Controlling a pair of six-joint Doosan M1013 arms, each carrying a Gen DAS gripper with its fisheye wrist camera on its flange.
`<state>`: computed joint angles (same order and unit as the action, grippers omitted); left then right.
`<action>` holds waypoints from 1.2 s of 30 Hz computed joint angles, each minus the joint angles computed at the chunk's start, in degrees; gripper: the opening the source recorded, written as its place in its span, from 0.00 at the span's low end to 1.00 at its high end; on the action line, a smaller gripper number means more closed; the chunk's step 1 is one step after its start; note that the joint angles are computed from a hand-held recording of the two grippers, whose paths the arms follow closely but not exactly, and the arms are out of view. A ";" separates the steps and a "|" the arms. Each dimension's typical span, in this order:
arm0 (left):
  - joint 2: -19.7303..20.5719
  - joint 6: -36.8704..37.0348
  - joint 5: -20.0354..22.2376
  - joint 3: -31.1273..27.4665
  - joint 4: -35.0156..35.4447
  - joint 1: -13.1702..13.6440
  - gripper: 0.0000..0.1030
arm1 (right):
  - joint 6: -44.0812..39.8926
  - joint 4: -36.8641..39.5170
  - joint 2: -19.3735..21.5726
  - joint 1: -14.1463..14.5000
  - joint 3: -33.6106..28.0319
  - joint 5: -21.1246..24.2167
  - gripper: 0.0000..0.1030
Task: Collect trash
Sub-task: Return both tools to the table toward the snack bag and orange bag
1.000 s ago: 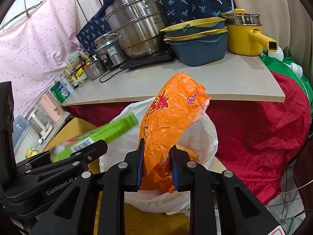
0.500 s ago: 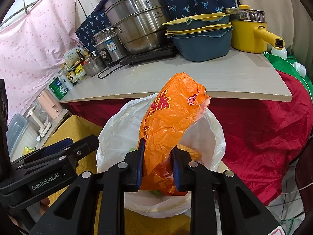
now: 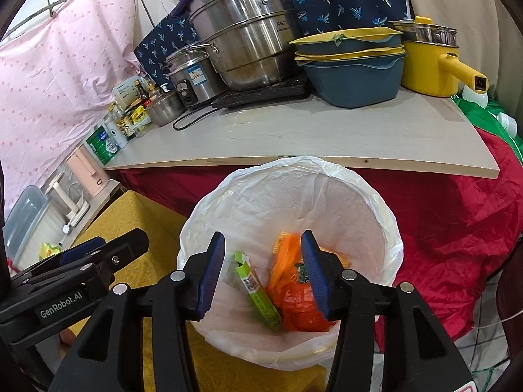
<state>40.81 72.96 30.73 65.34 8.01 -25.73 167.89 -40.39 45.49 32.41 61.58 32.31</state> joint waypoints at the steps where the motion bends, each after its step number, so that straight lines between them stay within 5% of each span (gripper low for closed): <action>1: -0.24 -0.29 -0.24 0.31 0.13 0.15 0.74 | 0.05 -0.21 0.01 0.13 -0.18 0.17 0.46; 18: -6.81 -15.02 -4.20 9.48 11.73 3.54 0.74 | -6.55 0.38 1.85 3.49 -7.18 2.23 0.57; 36: -15.10 -37.99 -3.75 22.72 29.69 10.19 0.74 | -26.47 13.94 9.51 8.42 -22.35 4.81 0.61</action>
<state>25.71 34.97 26.98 88.05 37.70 -15.54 141.42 -26.45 54.99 40.82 39.23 37.12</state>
